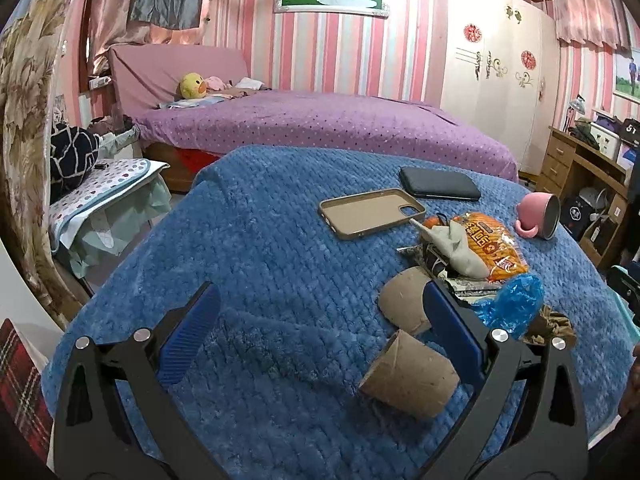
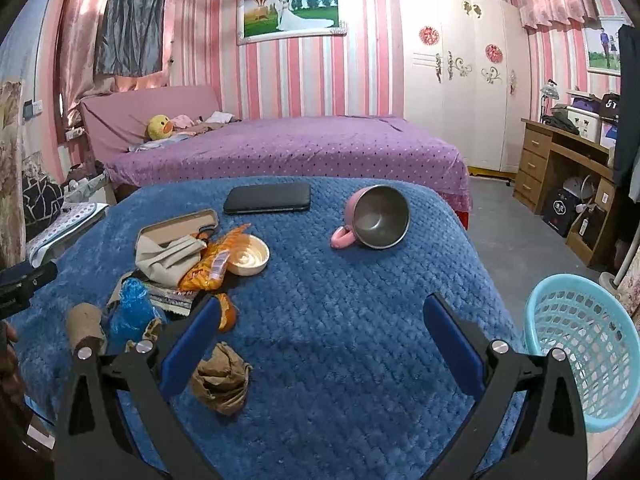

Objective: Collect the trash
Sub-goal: 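Move both grippers toward the cardboard tube and brown crumpled paper on the blanket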

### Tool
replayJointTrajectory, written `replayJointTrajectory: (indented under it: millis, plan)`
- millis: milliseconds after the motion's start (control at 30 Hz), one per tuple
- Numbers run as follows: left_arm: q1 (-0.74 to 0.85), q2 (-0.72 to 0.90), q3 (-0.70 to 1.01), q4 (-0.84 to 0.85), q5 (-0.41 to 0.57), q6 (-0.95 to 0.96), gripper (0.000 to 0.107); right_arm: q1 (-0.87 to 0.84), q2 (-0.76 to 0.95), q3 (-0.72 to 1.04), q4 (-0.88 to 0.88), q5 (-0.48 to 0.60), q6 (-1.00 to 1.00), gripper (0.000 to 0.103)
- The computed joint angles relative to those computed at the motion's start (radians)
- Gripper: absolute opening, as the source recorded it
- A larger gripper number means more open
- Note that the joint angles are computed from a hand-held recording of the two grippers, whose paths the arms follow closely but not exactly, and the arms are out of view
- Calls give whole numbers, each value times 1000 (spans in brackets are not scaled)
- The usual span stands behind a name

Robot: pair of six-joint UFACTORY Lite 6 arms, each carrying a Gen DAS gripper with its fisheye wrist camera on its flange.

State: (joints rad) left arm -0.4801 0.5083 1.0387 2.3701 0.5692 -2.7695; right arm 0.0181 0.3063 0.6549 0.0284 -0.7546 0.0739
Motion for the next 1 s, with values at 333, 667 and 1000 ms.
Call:
replayJointTrajectory:
  millis: [333,667,1000]
  plan:
    - [-15,76,97,-14,-69,56,98,-15,-106,-78,-8,-1,24,99]
    - [-66,117,162,-100,-94,151,98,-98,-101,-67,-169,28,161,99]
    - [-39,94,111,-115,-90,177,98,-83,-86,-56,-204,35,182,99]
